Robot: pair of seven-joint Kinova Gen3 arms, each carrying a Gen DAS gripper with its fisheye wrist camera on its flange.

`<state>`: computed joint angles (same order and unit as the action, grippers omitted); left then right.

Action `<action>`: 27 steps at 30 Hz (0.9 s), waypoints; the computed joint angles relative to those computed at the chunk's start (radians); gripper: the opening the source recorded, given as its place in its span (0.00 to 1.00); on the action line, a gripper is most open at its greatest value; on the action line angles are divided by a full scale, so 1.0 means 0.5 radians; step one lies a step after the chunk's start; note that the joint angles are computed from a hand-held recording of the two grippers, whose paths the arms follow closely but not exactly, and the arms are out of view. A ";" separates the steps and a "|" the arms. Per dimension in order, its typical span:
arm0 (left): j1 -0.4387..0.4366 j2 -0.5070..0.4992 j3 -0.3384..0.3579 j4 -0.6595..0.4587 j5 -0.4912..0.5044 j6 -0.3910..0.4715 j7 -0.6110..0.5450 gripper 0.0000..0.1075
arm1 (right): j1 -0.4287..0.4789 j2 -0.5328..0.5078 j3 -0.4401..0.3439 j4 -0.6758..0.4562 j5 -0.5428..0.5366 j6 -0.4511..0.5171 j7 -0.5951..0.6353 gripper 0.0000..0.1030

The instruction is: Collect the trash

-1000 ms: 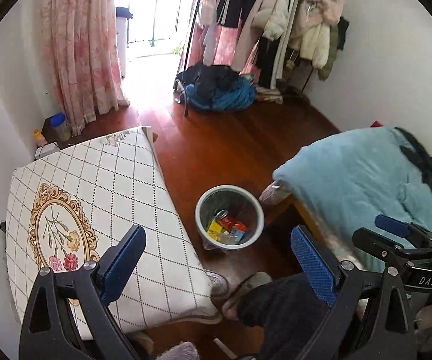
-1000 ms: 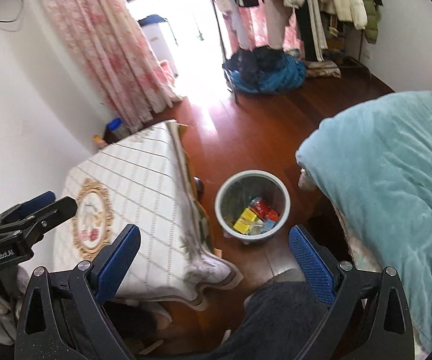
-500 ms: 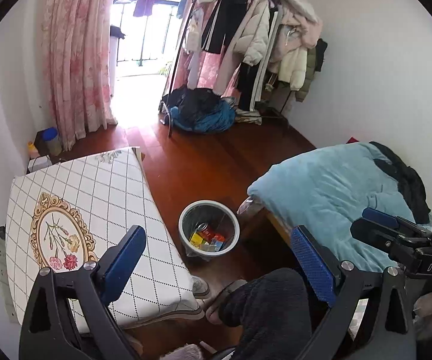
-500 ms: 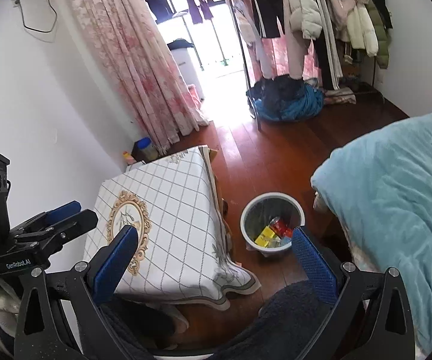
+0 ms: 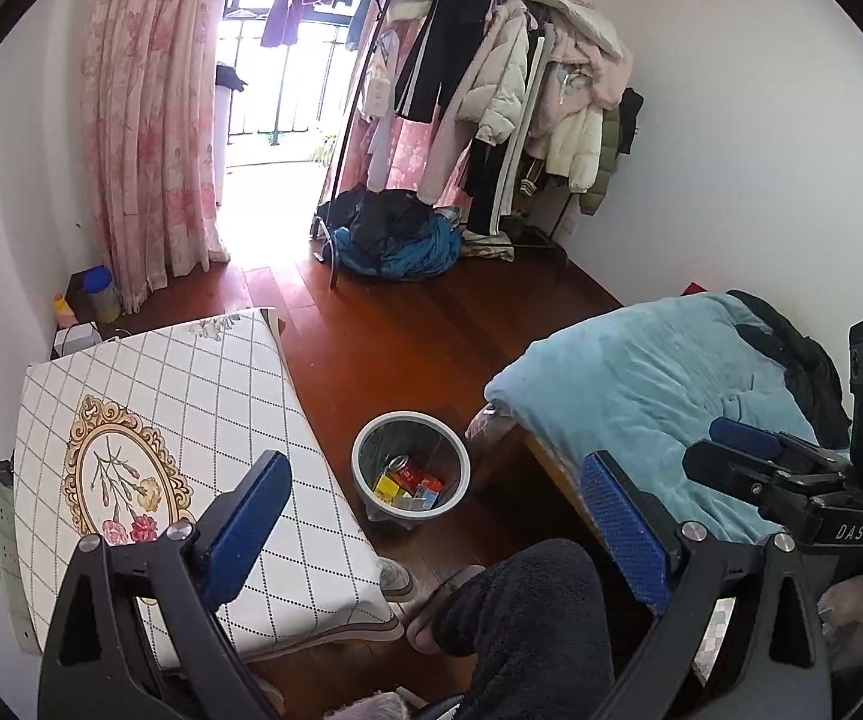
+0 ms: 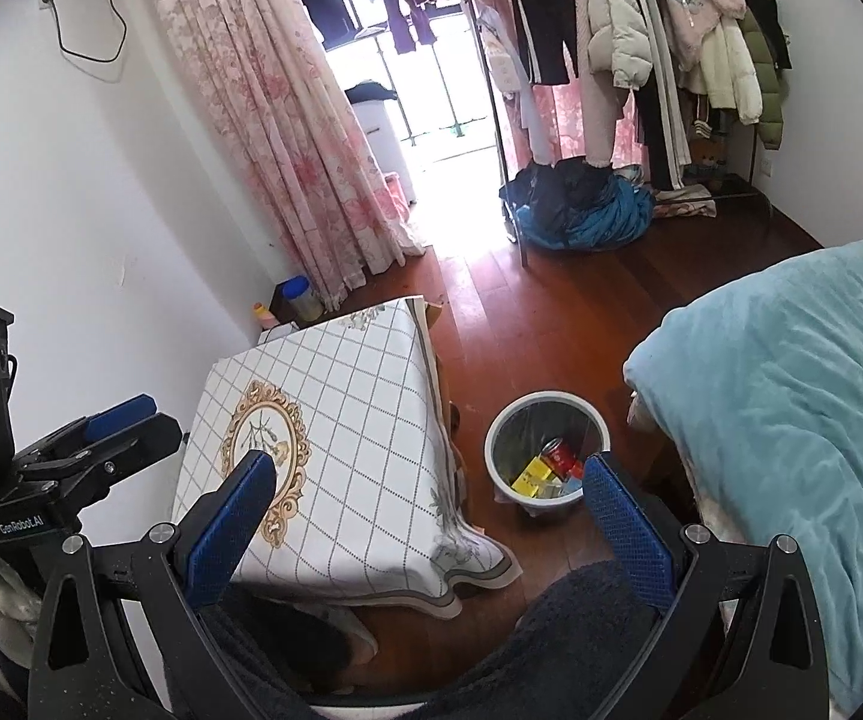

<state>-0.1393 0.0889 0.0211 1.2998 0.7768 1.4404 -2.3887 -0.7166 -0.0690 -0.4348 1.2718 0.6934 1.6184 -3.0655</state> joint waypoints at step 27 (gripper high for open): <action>0.000 0.002 0.000 -0.017 0.025 0.042 0.039 0.94 | -0.009 0.008 0.010 -0.050 -0.026 -0.005 0.089 1.00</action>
<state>-0.1395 0.0898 0.0212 1.2911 0.7893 1.4615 -2.3691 -0.7209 -0.0652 -0.4298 1.2468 0.6802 1.6160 -3.0207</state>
